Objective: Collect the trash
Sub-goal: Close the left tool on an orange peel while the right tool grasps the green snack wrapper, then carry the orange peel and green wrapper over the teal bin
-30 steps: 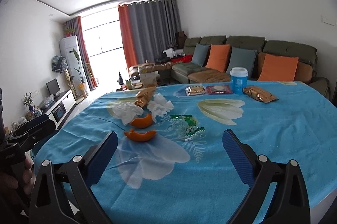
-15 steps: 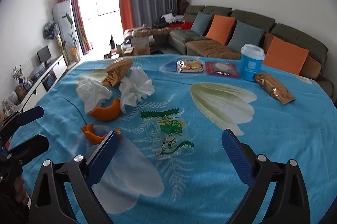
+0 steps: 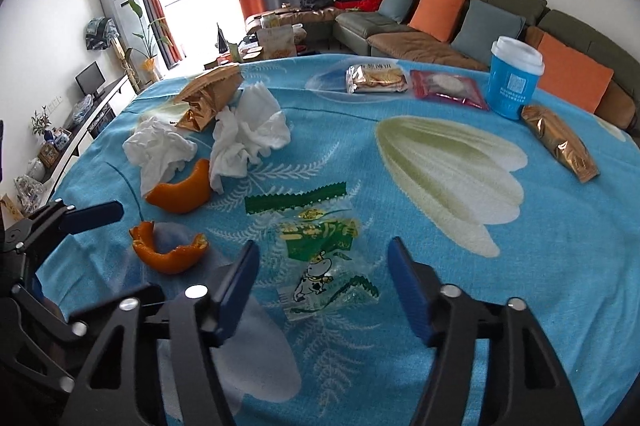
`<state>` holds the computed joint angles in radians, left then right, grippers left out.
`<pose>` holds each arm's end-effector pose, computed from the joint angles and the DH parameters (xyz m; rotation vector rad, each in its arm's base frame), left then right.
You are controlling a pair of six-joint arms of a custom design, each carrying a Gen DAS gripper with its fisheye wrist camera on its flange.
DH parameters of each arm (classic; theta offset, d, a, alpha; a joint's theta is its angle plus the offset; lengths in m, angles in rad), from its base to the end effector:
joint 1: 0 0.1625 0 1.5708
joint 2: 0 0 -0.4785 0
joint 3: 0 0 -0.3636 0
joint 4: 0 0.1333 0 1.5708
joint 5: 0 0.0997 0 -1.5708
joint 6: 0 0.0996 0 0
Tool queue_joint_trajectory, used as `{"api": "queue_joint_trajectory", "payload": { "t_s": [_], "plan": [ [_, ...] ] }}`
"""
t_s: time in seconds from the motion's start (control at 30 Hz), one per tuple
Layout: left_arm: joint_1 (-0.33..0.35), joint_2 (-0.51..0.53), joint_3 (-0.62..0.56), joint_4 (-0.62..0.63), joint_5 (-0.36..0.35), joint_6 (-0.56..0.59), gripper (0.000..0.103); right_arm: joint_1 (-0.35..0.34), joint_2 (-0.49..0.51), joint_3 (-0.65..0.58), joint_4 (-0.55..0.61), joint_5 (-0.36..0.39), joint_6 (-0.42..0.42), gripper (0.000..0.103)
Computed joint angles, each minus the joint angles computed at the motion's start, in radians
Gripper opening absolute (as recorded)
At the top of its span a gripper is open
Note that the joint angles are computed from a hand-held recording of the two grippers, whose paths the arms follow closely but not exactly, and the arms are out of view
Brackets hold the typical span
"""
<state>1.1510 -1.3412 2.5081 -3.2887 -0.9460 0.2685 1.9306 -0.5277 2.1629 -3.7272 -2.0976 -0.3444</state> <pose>0.0204 -0.4242 0.2775 0.6188 2.3926 -0.7538 0.2607 -0.4568 0.0156 0.7047 -2.4476 0.6827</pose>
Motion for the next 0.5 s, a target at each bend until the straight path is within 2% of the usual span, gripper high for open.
{"api": "queue_joint_trajectory", "payload": {
  "t_s": [0.03, 0.07, 0.13, 0.17, 0.2, 0.27, 0.3, 0.47, 0.5],
  "plan": [
    [-0.001, 0.011, -0.005, 0.012, 0.013, -0.006, 0.094, -0.002, -0.003, 0.001, 0.004, 0.003, 0.004, 0.053],
    [-0.001, 0.016, -0.011, 0.03, 0.018, -0.012, 0.086, -0.003, -0.004, 0.003, 0.003, 0.006, 0.006, 0.051],
    [-0.003, 0.03, -0.017, 0.042, 0.036, -0.017, 0.081, -0.006, -0.007, 0.003, 0.005, 0.009, 0.006, 0.046],
    [-0.006, 0.039, -0.016, 0.031, 0.045, -0.016, 0.079, -0.007, -0.009, 0.006, 0.002, 0.014, 0.006, 0.04],
    [-0.009, 0.045, -0.014, 0.026, 0.052, -0.014, 0.077, -0.009, -0.011, 0.009, -0.001, 0.02, 0.005, 0.04],
    [-0.011, 0.052, -0.007, -0.003, 0.061, -0.015, 0.065, -0.012, -0.015, 0.016, -0.007, 0.03, 0.005, 0.04],
    [-0.006, 0.05, -0.008, -0.01, 0.052, -0.019, 0.063, -0.013, -0.018, 0.022, -0.013, 0.036, 0.004, 0.039],
    [0.008, 0.04, -0.007, -0.027, 0.013, -0.027, 0.036, -0.013, -0.02, 0.047, -0.041, 0.041, 0.002, 0.038],
    [0.009, 0.039, -0.007, -0.028, 0.006, -0.025, 0.035, -0.014, -0.021, 0.051, -0.046, 0.042, 0.004, 0.038]
  ]
}}
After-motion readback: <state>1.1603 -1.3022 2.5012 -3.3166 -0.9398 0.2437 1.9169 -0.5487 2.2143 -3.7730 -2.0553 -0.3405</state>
